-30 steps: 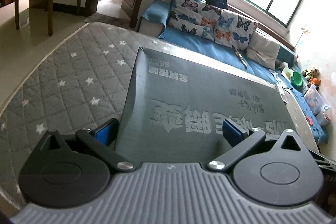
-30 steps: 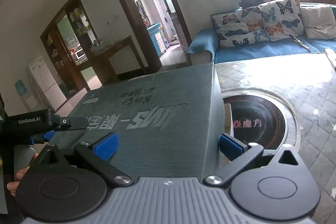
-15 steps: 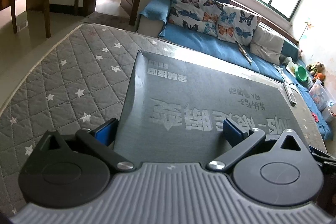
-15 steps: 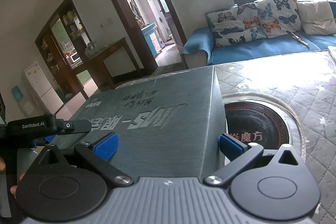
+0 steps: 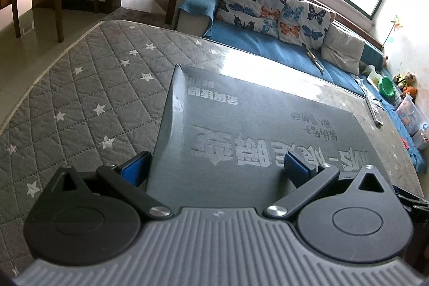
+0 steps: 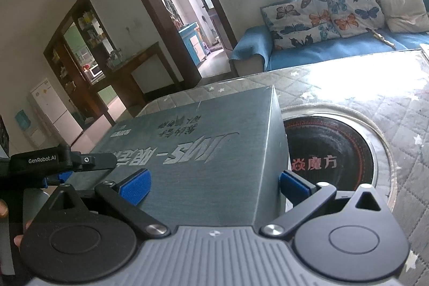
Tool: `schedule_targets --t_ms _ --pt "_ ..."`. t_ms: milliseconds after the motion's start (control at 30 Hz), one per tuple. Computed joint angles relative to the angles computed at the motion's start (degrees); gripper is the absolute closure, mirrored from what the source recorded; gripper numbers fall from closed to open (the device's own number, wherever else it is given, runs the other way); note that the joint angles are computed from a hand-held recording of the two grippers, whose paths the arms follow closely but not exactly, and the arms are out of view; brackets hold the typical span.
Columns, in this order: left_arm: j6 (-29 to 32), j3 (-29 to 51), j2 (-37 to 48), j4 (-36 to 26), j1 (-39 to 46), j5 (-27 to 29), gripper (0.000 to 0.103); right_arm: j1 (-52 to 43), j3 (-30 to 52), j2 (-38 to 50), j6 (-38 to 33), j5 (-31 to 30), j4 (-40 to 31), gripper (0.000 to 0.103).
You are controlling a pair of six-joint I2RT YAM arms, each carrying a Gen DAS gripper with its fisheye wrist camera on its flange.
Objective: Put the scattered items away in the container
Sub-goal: 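Lower the grey lid onto the white box with both grippers, then press the grey lid down over the box rim with both grippers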
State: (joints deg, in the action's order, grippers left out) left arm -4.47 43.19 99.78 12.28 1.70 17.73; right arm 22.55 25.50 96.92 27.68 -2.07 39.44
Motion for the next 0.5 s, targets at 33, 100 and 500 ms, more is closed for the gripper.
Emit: schedule_targets --t_ms 33,100,500 --pt "0.06 0.1 0.15 -0.13 -0.03 0.0 0.0 -0.01 -0.09 0.19 0.04 -0.07 0.15 0.0" --pt "0.16 0.1 0.33 -0.19 0.1 0.26 0.0 0.12 -0.15 0.4 0.07 -0.02 0.28 0.0" --pt "0.74 1.06 2.59 -1.08 1.52 1.74 0.0 0.64 0.13 0.74 0.41 0.07 -0.36 0.0"
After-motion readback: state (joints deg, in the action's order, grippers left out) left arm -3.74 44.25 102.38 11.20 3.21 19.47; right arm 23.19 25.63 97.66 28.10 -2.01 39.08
